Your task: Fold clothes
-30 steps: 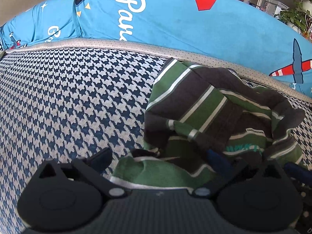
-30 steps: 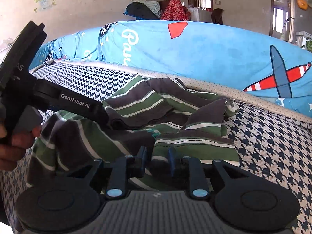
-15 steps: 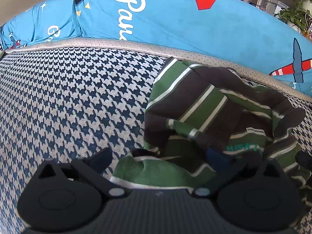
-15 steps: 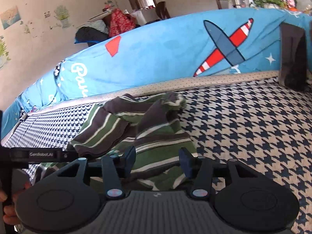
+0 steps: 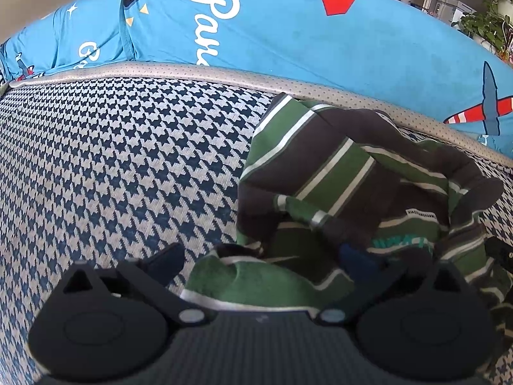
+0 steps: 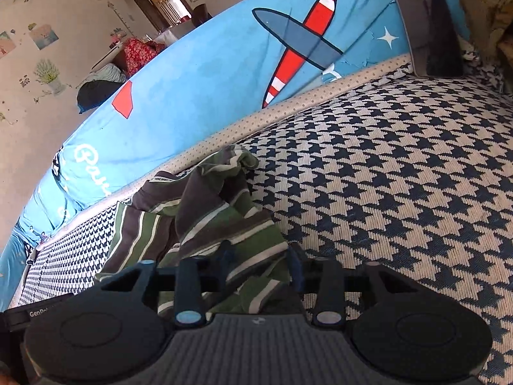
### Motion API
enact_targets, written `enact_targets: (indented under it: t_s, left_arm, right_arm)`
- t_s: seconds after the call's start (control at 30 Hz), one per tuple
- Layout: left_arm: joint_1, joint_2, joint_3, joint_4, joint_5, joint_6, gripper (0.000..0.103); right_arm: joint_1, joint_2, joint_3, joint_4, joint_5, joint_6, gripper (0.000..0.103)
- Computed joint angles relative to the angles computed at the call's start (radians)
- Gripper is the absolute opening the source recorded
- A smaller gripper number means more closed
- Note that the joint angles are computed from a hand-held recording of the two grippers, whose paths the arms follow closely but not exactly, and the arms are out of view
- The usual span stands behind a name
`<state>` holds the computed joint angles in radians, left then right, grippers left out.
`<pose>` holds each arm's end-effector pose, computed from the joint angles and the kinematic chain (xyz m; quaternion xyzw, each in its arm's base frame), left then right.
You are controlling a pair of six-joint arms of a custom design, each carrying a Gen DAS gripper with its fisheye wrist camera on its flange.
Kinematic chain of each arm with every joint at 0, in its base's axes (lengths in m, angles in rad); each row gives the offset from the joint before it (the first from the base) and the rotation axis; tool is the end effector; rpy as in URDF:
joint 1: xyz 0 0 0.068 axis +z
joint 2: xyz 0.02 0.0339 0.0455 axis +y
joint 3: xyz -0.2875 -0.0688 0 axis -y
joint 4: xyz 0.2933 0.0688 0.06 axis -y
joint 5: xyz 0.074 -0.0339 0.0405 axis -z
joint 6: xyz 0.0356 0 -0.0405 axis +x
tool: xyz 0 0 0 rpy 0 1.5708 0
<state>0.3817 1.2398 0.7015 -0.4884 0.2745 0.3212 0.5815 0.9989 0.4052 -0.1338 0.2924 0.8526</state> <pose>0.2497 0.0898 0.1939 0.0079 0.9548 -0.0321 0.2953 0.1910 0.1133 0.1690 0.1811 0.8863 0.1659 0.3925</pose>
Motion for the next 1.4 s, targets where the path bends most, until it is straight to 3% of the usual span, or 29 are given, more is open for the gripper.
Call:
enact_targets:
  t_s: [0.07, 0.13, 0.33, 0.4, 0.47, 0.63, 0.9, 1.03, 1.23, 1.4]
  left_arm:
    - [-0.003, -0.001, -0.002, 0.002, -0.003, -0.001, 0.103]
    - [-0.001, -0.005, -0.003, 0.001, 0.002, 0.001, 0.103]
    - [0.0, -0.033, -0.02, 0.013, 0.018, 0.014, 0.103]
    - [-0.004, -0.043, -0.031, 0.023, 0.022, 0.024, 0.103]
    - [-0.009, -0.045, -0.038, 0.03, 0.02, 0.029, 0.103]
    - [-0.019, -0.047, -0.046, 0.033, 0.017, 0.029, 0.103]
    - [-0.031, -0.062, -0.063, 0.042, 0.004, 0.029, 0.103]
    - [-0.031, -0.061, -0.063, 0.042, 0.006, 0.028, 0.103]
    - [-0.023, -0.049, -0.051, 0.031, 0.015, 0.021, 0.103]
    - [-0.023, -0.052, -0.052, 0.029, 0.014, 0.027, 0.103]
  right_arm:
    - [0.014, 0.016, 0.005, 0.017, 0.045, -0.016, 0.008]
    - [0.02, 0.01, 0.003, 0.042, 0.085, -0.029, 0.006]
    - [0.003, -0.122, 0.012, 0.062, 0.362, -0.084, 0.005]
    - [0.002, -0.177, -0.007, 0.12, 0.551, -0.107, 0.005]
    - [-0.021, -0.203, -0.001, 0.09, 0.642, -0.116, 0.012]
    - [-0.125, -0.242, 0.008, -0.06, 0.492, -0.076, 0.016]
    - [-0.096, -0.223, -0.012, -0.12, 0.323, -0.228, 0.018]
    - [-0.087, -0.182, -0.017, -0.138, 0.17, -0.311, 0.029]
    - [0.009, -0.098, -0.013, -0.162, 0.174, -0.413, 0.048]
    - [0.029, -0.03, -0.017, -0.133, 0.237, -0.41, 0.047]
